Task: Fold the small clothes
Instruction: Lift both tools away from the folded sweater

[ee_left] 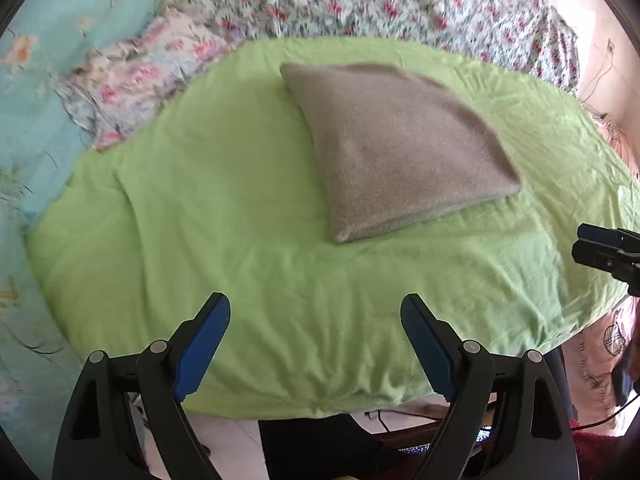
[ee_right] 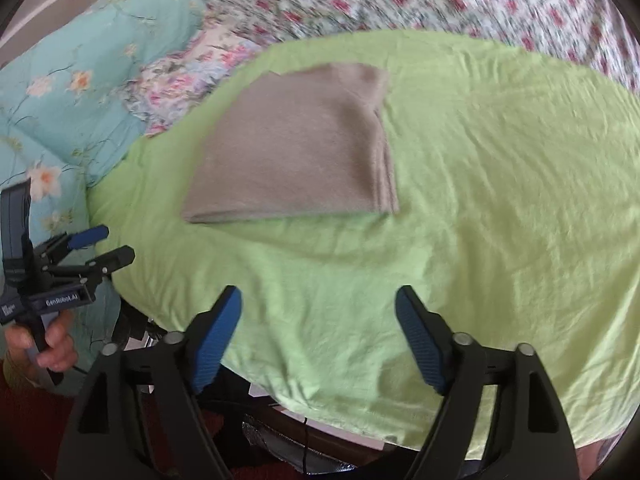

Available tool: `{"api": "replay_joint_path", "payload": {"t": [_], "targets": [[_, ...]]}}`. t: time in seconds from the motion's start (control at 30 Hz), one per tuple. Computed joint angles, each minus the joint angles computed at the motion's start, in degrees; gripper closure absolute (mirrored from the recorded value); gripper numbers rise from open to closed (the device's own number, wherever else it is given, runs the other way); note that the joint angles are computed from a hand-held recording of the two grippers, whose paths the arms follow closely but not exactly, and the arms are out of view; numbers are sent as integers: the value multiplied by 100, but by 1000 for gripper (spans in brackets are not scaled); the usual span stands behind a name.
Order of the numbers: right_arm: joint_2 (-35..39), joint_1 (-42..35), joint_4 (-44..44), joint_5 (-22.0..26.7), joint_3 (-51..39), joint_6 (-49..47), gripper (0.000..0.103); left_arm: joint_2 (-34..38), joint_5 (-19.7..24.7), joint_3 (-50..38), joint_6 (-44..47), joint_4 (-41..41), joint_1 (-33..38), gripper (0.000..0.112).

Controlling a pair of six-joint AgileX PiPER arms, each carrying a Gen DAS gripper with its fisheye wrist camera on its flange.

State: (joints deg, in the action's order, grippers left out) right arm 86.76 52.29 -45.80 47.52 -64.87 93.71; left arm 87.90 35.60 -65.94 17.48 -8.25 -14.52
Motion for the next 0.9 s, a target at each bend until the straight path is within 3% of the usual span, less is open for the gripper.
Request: {"api": "replay_joint_path", "payload": {"t": [0.13,0.5,0.9], "targets": [[46,16,-139,90,-206,-89,6,-279,56,-91,28,-124,80,10],[452,-690,399,-930,65,-248,6,687,39,-589,-1215,1051,-413,10],[680,-1094,744,-1143,-273,-980,6,1093,215,-1077,-1574,1428,-530,10]]}}
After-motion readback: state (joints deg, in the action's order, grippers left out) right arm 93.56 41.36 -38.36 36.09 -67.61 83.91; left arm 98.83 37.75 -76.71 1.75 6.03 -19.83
